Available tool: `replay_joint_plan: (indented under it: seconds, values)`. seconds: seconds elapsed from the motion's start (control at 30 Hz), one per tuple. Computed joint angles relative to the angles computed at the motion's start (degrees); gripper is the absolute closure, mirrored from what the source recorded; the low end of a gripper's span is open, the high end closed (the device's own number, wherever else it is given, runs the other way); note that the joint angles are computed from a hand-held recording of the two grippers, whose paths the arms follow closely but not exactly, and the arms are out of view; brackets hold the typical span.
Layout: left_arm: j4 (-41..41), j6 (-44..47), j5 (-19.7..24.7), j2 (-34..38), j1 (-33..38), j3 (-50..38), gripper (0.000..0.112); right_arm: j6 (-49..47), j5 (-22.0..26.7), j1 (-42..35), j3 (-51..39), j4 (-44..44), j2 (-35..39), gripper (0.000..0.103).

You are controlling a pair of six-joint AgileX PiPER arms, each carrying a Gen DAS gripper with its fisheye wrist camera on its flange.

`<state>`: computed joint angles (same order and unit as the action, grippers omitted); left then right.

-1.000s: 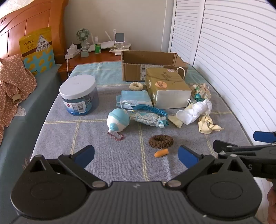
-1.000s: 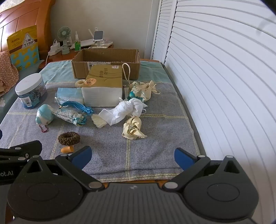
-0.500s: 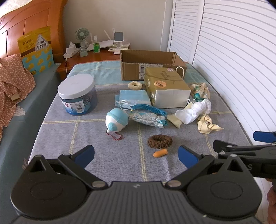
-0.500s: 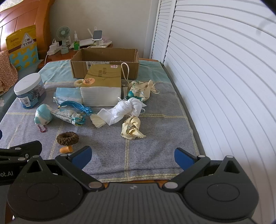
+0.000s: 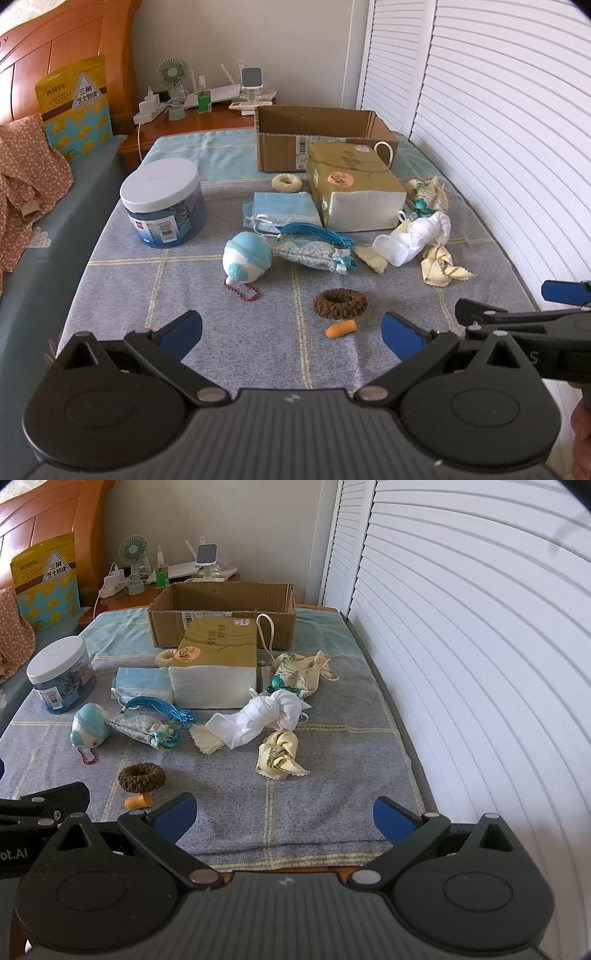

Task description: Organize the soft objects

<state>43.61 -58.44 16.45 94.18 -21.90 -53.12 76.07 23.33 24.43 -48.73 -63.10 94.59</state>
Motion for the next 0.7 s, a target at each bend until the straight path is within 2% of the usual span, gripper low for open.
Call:
replay_joint_plan:
  seconds: [0.7]
  values:
    - [0.5, -0.2, 0.5, -0.5, -0.5, -0.1, 0.01, 0.9, 0.1, 0.0, 0.5, -0.5, -0.5, 0.0]
